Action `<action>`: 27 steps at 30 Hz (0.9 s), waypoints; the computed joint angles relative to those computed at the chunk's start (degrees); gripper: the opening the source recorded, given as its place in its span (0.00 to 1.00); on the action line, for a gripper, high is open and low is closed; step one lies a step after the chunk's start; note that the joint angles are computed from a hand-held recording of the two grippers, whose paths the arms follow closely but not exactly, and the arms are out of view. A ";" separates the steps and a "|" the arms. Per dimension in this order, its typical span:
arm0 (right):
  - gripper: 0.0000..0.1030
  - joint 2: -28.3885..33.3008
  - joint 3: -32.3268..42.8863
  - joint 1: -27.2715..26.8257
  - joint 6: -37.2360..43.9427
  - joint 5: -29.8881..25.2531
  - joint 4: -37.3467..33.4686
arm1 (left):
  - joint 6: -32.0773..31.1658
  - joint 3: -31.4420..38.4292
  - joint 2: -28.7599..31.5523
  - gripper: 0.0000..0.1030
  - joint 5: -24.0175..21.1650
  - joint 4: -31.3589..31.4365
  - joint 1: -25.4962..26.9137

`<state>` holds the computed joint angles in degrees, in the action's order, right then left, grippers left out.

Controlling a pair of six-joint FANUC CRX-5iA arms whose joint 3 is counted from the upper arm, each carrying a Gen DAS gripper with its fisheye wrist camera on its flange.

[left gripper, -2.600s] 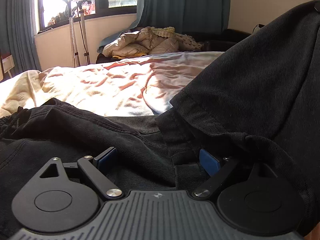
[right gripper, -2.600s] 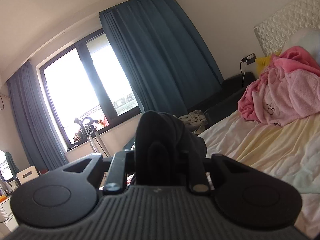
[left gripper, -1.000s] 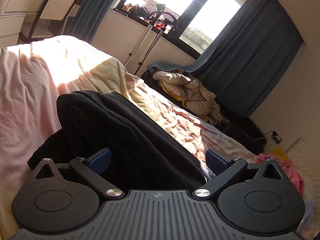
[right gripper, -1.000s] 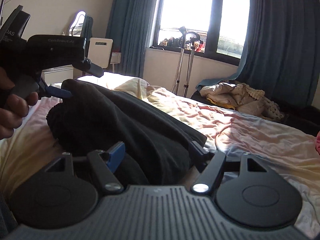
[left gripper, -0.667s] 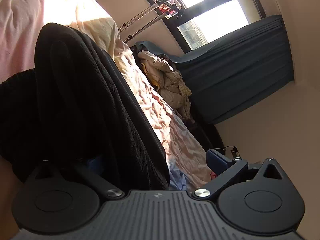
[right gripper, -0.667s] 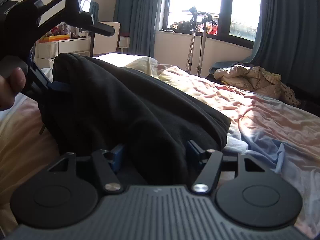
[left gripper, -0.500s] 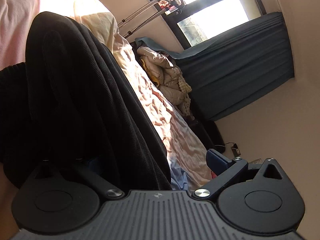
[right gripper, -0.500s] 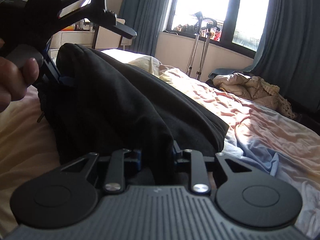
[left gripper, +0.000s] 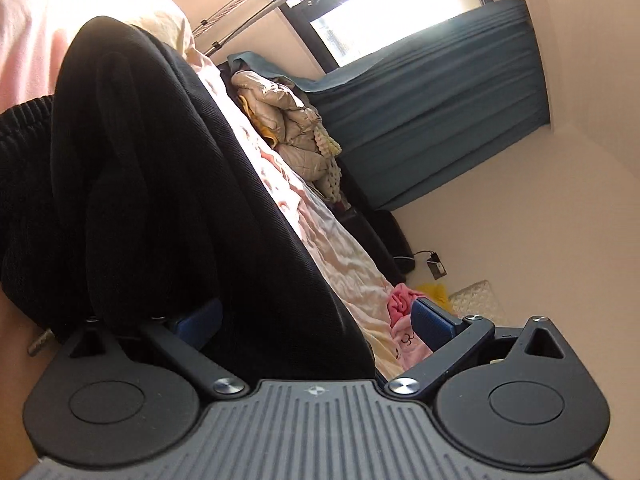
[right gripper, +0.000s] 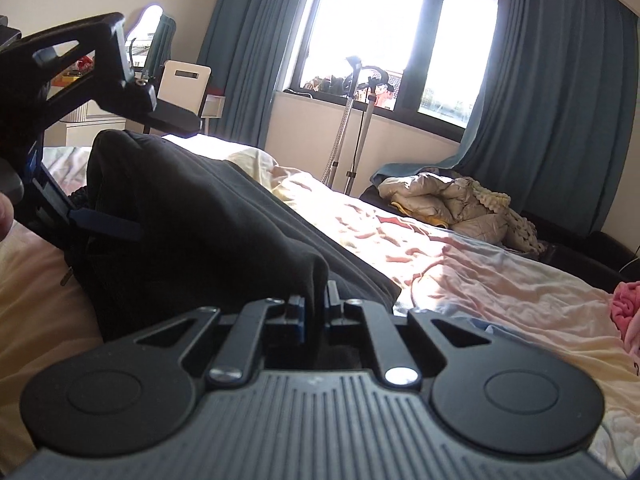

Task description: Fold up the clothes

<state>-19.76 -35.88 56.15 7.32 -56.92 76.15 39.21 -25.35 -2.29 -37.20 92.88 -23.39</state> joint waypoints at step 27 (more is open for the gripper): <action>0.19 1.91 -2.10 -2.09 3.43 4.83 -1.09 | -22.66 -0.46 9.29 0.08 9.88 46.84 -6.76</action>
<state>-17.85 -37.98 54.06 10.75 -52.10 75.06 16.55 -25.81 7.00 -27.32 139.73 -30.14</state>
